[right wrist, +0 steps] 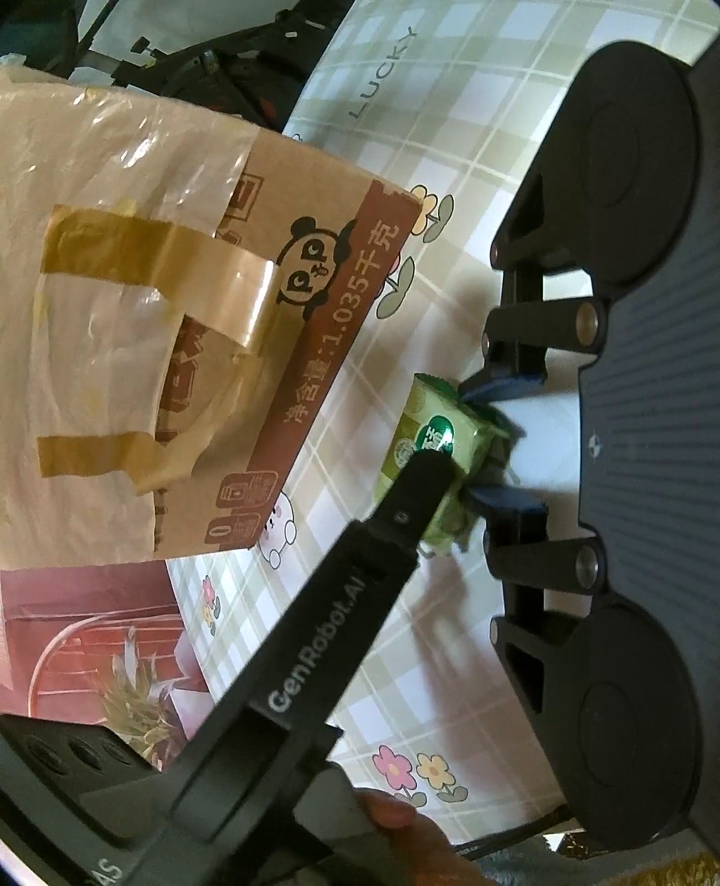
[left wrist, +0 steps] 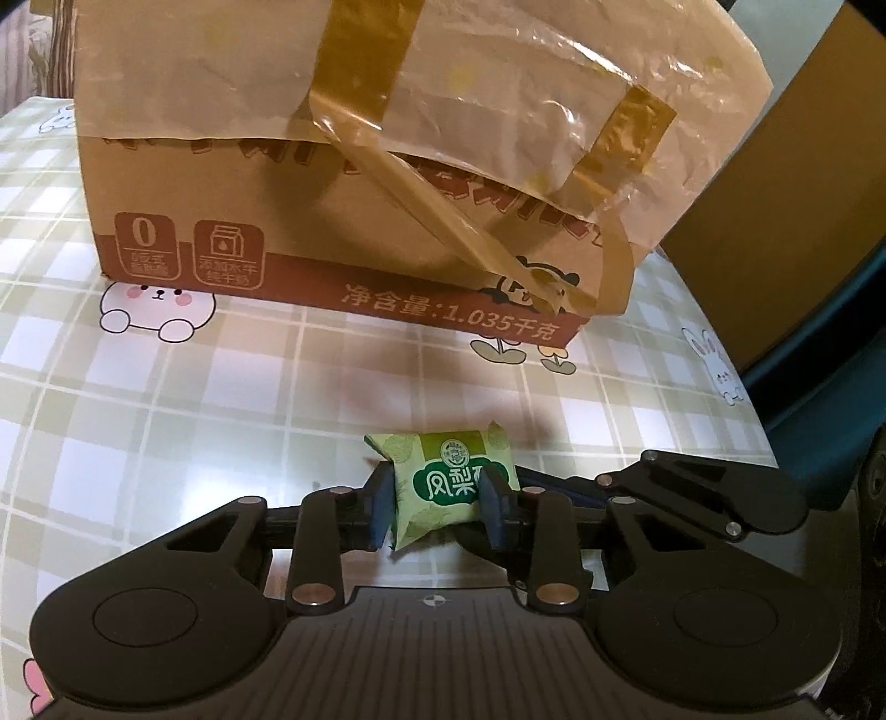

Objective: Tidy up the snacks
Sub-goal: 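Close the left tool on the green pastry packet, then carry the green packet over the box and open the left tool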

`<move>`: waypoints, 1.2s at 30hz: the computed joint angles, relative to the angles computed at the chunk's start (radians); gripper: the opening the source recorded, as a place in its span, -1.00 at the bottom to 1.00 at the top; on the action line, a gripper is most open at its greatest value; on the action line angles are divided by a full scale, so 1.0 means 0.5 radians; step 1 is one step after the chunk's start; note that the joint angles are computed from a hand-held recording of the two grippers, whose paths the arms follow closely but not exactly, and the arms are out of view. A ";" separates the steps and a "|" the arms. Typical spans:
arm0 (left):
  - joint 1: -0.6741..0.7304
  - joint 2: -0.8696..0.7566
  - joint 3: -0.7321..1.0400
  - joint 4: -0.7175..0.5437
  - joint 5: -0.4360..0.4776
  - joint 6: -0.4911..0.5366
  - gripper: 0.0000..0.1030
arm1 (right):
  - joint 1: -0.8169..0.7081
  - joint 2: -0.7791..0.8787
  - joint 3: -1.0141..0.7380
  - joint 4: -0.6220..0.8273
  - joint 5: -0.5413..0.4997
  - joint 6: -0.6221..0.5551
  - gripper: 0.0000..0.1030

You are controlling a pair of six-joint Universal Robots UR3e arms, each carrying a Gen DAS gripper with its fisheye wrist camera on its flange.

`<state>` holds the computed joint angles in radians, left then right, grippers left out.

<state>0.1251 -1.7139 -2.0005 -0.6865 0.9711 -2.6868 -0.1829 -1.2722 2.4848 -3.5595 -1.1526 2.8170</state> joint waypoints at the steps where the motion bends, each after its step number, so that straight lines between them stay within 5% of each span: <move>1: 0.010 0.014 -0.005 -0.011 -0.007 0.010 -0.33 | 0.015 -0.011 0.002 0.008 -0.010 0.010 -0.39; 19: 0.354 0.379 0.413 -0.791 -0.362 0.375 -0.32 | 0.303 -0.509 -0.256 0.401 -0.275 0.367 -0.40; 32: 0.481 0.111 1.273 -1.354 -0.677 0.464 -0.33 | 0.607 -0.517 -0.948 0.788 -0.657 0.501 -0.40; 36: 0.443 -0.047 1.501 -1.312 -0.726 0.342 -0.32 | 0.628 -0.430 -1.206 0.897 -0.704 0.473 -0.40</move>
<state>0.3468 -1.7376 -1.2501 -1.3424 0.6081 -2.5157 0.1312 -1.4873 1.8817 -3.1111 -1.5047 3.0535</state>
